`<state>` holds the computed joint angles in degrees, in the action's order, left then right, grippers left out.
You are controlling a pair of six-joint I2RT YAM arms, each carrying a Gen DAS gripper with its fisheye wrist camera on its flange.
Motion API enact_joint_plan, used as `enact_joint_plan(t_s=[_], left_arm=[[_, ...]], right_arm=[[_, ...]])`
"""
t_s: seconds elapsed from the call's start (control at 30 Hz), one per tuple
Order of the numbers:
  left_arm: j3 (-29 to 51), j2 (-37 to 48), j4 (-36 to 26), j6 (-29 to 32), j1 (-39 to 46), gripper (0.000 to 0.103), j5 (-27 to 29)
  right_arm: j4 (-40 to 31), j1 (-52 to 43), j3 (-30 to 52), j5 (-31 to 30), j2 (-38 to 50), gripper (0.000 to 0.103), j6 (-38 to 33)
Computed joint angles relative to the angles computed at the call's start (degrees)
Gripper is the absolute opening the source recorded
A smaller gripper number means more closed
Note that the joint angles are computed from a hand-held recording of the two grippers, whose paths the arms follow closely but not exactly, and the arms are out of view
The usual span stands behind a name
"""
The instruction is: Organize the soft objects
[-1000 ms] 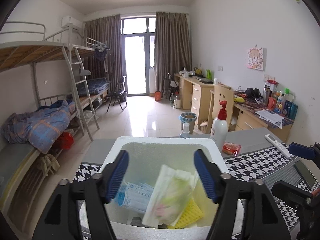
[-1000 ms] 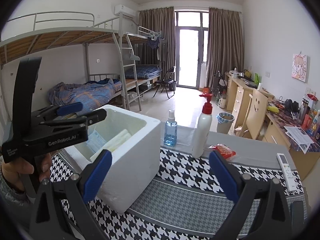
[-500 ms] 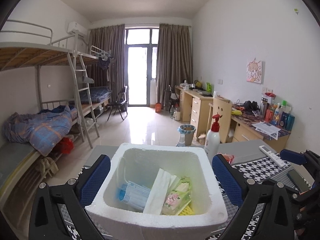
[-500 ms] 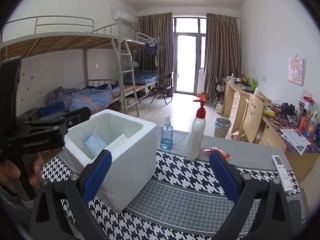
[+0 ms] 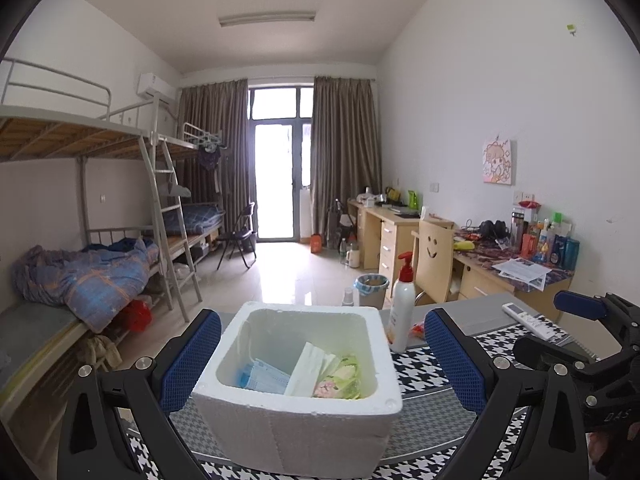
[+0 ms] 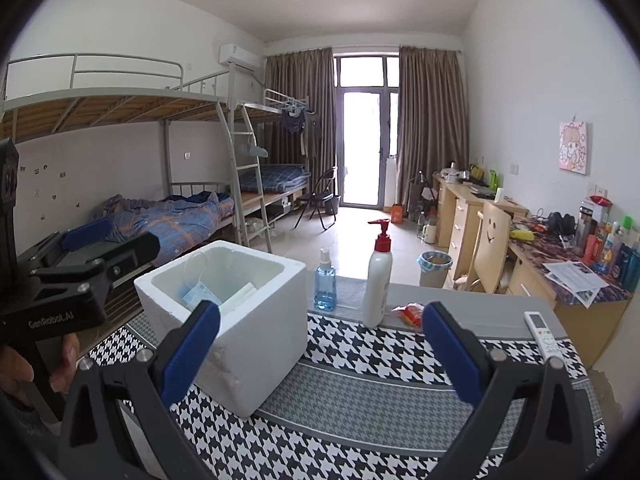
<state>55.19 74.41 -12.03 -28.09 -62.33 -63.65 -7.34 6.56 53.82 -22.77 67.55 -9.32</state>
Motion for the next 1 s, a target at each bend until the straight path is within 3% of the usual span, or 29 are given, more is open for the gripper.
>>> enact_joint_plan(t_s=[0.5,0.67,1.0], left_arm=[[-1.62,-1.93,0.12,-0.32,-8.03,0.102,-6.66],[-1.50,-1.60,-3.23,-4.13,-11.58,0.102,-10.85],[-0.61,0.02,-8.87,-10.61,-15.05,0.102,-12.66]], right_arm=[[0.65,-3.32,-6.76,-2.36,-11.32,0.102,1.31],[-0.40,-4.72,-8.22,-3.49,-14.12,0.102,1.56],[-1.61,-7.06,-11.50,-5.61,-18.56,0.102,1.23]])
